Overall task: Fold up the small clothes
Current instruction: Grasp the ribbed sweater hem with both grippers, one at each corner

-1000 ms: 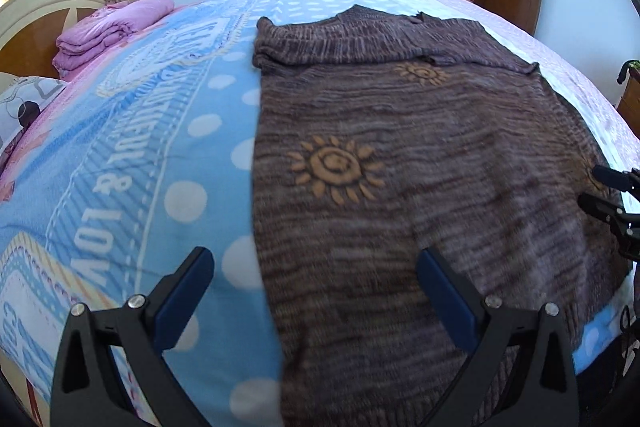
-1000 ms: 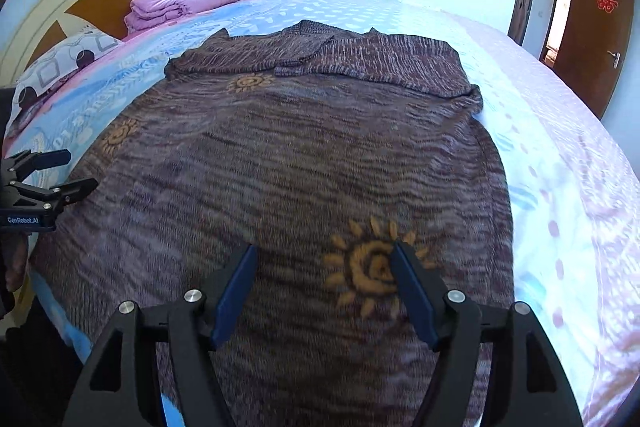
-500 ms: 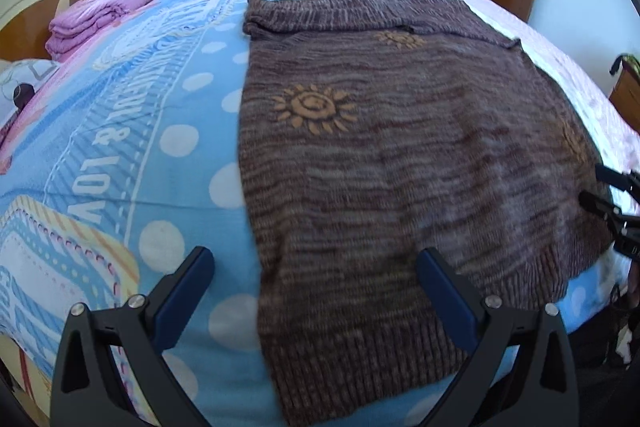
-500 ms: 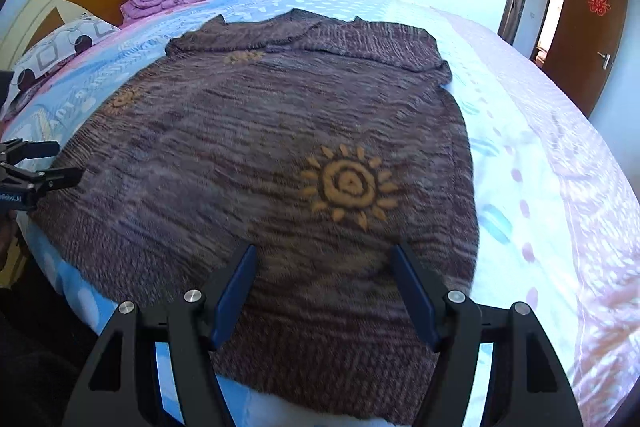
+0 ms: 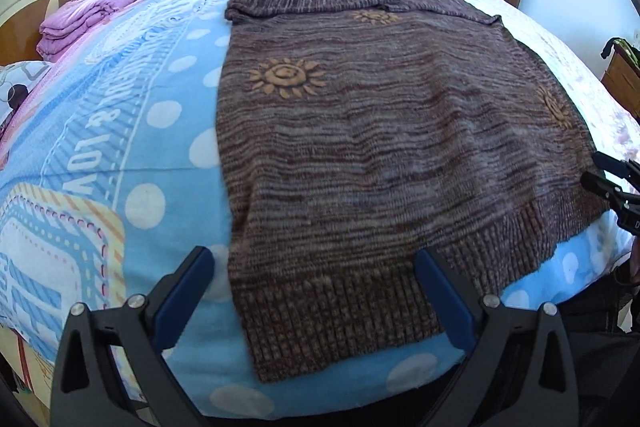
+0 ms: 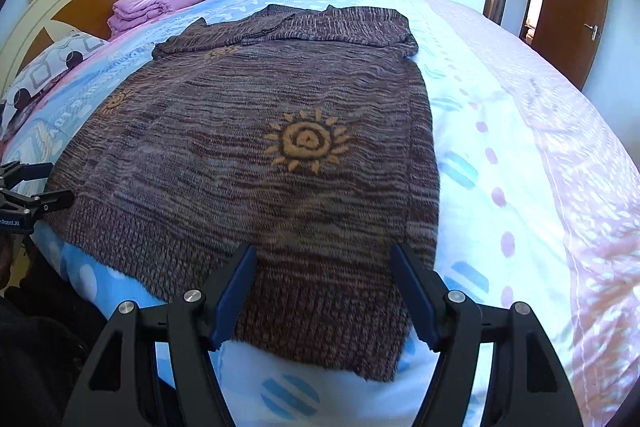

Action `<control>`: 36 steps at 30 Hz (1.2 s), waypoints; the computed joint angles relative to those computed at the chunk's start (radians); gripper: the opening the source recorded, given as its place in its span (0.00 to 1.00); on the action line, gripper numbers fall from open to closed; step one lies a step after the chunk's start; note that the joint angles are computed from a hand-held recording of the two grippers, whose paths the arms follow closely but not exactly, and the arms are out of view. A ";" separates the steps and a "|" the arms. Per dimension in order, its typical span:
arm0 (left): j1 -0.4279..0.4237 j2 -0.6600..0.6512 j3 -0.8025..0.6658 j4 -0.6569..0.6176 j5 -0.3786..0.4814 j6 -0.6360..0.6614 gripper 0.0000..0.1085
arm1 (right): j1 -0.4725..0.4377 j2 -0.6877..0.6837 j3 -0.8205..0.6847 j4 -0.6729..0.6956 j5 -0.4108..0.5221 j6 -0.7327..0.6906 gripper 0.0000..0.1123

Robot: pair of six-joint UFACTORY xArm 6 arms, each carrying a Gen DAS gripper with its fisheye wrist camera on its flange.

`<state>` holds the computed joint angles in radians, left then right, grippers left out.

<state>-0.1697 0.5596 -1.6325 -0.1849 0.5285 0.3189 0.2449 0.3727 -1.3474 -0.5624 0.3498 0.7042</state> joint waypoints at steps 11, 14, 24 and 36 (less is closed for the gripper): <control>0.003 -0.079 0.089 -0.087 0.028 0.082 0.62 | -0.018 -0.058 0.087 0.000 -0.031 0.048 0.63; 0.019 -0.092 0.091 -0.161 0.072 0.114 0.52 | -0.023 -0.074 0.106 0.029 -0.020 0.044 0.63; 0.036 -0.099 0.089 -0.301 0.120 0.202 0.24 | -0.040 -0.118 0.181 0.173 -0.068 -0.040 0.38; 0.049 -0.068 0.043 -0.359 0.176 0.219 0.21 | -0.046 -0.130 0.234 0.153 -0.145 -0.014 0.35</control>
